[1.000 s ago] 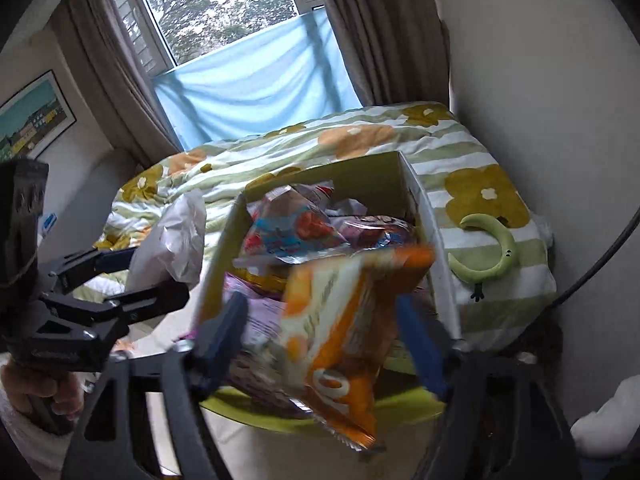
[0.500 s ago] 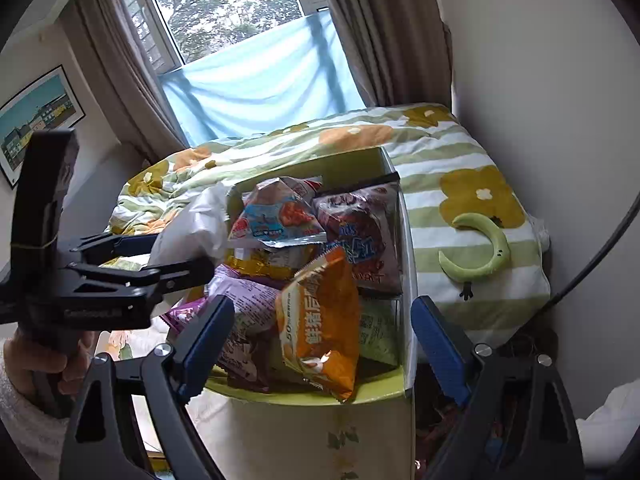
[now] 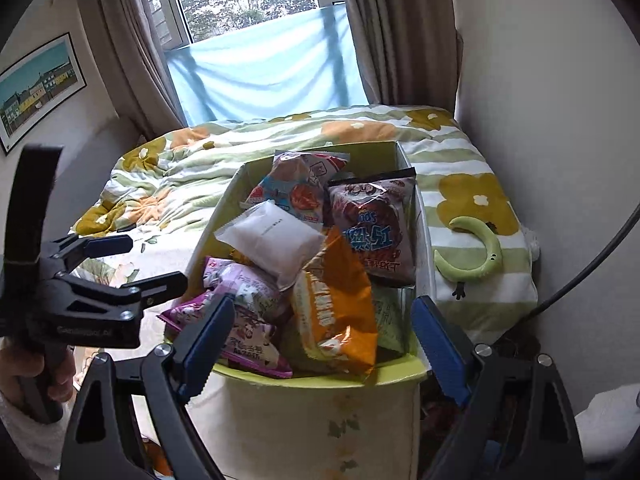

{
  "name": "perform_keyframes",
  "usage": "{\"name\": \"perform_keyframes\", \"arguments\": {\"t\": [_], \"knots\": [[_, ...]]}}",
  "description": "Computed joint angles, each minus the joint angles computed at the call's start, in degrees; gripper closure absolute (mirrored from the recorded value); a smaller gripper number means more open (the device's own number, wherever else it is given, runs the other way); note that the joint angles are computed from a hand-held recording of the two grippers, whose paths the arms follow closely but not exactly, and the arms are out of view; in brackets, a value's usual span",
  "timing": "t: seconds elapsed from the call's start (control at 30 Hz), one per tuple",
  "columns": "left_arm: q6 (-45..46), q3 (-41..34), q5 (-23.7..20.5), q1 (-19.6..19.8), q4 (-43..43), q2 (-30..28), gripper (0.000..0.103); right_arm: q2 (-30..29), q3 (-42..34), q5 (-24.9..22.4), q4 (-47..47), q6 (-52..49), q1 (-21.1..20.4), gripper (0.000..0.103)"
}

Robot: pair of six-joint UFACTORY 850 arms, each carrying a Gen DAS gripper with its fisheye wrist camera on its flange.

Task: Organize snacks

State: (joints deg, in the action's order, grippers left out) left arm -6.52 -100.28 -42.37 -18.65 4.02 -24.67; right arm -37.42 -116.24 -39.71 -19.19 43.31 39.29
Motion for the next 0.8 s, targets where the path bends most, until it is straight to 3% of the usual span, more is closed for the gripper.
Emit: {"name": "perform_keyframes", "arguments": {"t": [0.2, 0.43, 0.57, 0.8], "knots": [[-3.3, 7.5, 5.1, 0.9, 3.7, 8.9, 0.001, -0.4, -3.8, -3.9, -5.4, 4.9, 3.3, 0.015], [-16.9, 18.4, 10.8, 0.9, 16.5, 22.8, 0.001, 1.6, -6.4, -7.1, -14.5, 12.4, 9.2, 0.015], [-25.1, 24.8, 11.3, 0.3, 24.1, 30.2, 0.001, 2.5, -6.8, -9.8, -19.4, 16.3, 12.4, 0.015], [-32.1, 32.3, 10.1, -0.5, 29.0, 38.7, 0.001, 4.2, -4.2, -15.1, -25.6, 21.2, 16.8, 0.015]]}}
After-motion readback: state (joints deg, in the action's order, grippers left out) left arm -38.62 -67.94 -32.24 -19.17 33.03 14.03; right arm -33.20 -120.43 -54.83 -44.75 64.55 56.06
